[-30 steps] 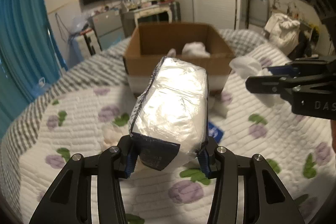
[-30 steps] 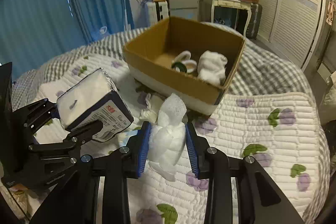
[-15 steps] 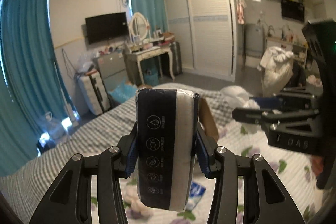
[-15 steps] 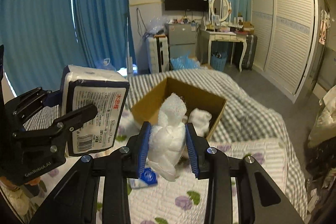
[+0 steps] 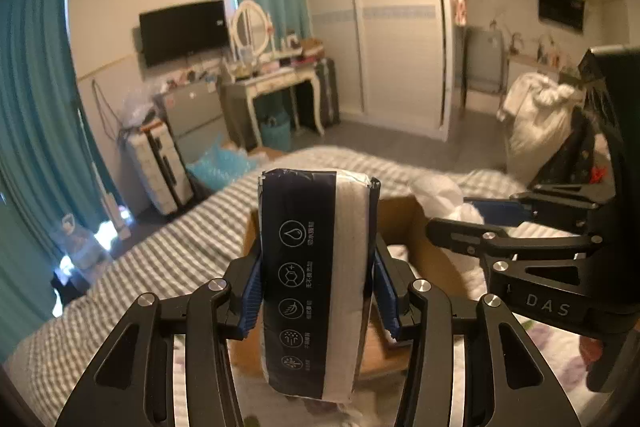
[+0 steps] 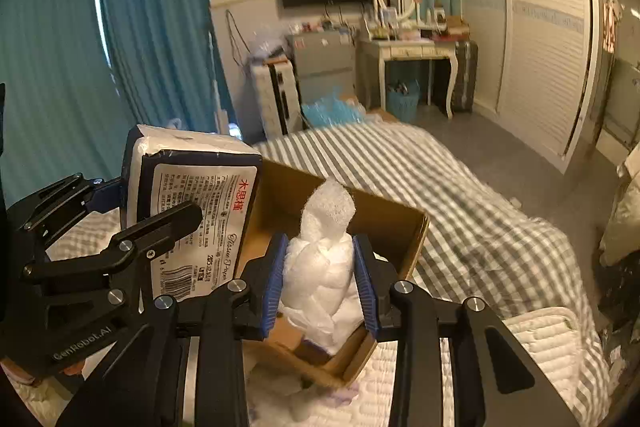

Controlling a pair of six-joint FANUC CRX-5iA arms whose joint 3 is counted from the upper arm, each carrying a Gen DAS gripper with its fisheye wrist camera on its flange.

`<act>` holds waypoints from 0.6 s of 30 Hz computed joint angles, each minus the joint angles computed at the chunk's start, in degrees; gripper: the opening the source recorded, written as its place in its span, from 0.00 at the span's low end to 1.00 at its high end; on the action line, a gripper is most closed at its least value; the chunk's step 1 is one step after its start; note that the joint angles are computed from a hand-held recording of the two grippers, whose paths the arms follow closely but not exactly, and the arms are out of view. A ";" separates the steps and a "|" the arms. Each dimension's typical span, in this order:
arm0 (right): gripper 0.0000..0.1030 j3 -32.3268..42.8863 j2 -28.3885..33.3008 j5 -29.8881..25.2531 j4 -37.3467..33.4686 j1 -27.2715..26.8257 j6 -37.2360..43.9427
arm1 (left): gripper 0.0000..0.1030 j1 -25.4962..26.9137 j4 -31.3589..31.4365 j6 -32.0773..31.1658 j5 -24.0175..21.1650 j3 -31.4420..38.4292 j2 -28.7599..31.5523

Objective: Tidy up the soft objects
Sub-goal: 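Lower the tissue pack and white cloth into the box and open both tools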

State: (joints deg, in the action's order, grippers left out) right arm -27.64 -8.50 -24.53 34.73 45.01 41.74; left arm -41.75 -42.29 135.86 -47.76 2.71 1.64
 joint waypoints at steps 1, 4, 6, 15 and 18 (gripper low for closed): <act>0.32 0.86 1.92 0.12 -0.88 -0.64 1.02 | 0.45 0.39 0.16 -0.21 0.46 -0.09 0.59; 0.32 1.74 4.85 0.88 -2.19 -2.04 2.56 | 0.46 1.78 1.13 0.22 1.05 -0.21 2.73; 0.32 2.89 6.46 1.27 -4.90 -2.87 5.00 | 0.49 1.39 -0.16 2.20 -0.42 0.32 3.72; 0.61 -0.83 4.17 2.66 5.83 -3.37 -6.83 | 0.70 -3.86 -7.72 7.98 -12.21 3.29 3.17; 0.61 -1.93 0.42 0.28 9.02 -1.88 -10.61 | 0.70 -4.38 -7.51 9.27 -12.14 1.71 -1.58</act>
